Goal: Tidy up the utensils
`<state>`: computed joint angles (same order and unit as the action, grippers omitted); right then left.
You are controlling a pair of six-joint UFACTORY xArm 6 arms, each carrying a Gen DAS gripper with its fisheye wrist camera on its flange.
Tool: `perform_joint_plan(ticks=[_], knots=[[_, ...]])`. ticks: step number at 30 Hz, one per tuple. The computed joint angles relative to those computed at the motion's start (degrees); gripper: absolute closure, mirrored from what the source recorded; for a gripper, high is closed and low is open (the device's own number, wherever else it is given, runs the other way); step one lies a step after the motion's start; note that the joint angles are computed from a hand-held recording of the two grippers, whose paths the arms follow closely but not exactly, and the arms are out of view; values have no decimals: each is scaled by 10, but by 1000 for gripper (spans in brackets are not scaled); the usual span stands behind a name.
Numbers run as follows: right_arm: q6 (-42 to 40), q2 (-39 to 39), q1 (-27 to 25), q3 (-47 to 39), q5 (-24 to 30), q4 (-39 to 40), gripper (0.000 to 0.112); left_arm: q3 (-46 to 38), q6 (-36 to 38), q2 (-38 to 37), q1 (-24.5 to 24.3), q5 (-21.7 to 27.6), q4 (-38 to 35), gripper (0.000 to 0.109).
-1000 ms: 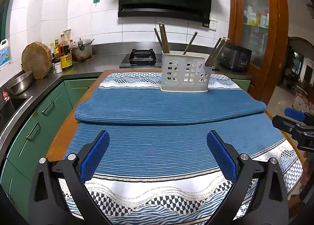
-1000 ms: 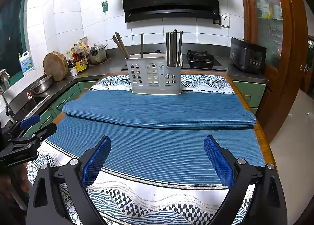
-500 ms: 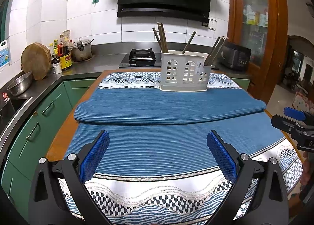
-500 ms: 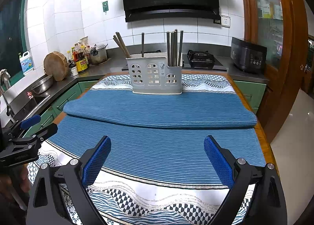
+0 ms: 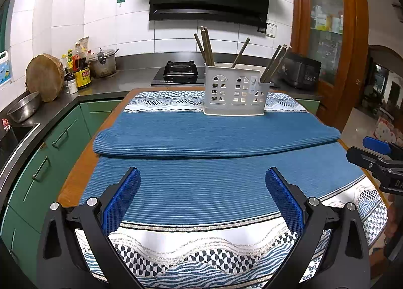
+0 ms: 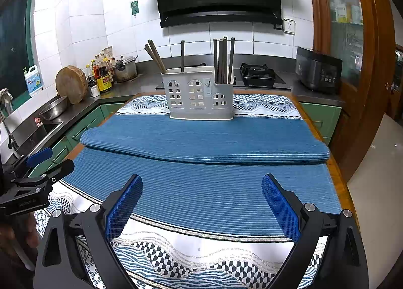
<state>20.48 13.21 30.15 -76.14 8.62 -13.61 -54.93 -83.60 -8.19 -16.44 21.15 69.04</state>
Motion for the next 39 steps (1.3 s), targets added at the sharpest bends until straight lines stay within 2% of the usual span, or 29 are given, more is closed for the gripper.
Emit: perform_joint_plan(ticks=[35,39], knots=[[-12,6,1,2,1,11,20,-8,30,10,-4,-4,-18,10],[-14,6,0,2,-1,12,20,-8,18,9,-3,-12,-4,10]])
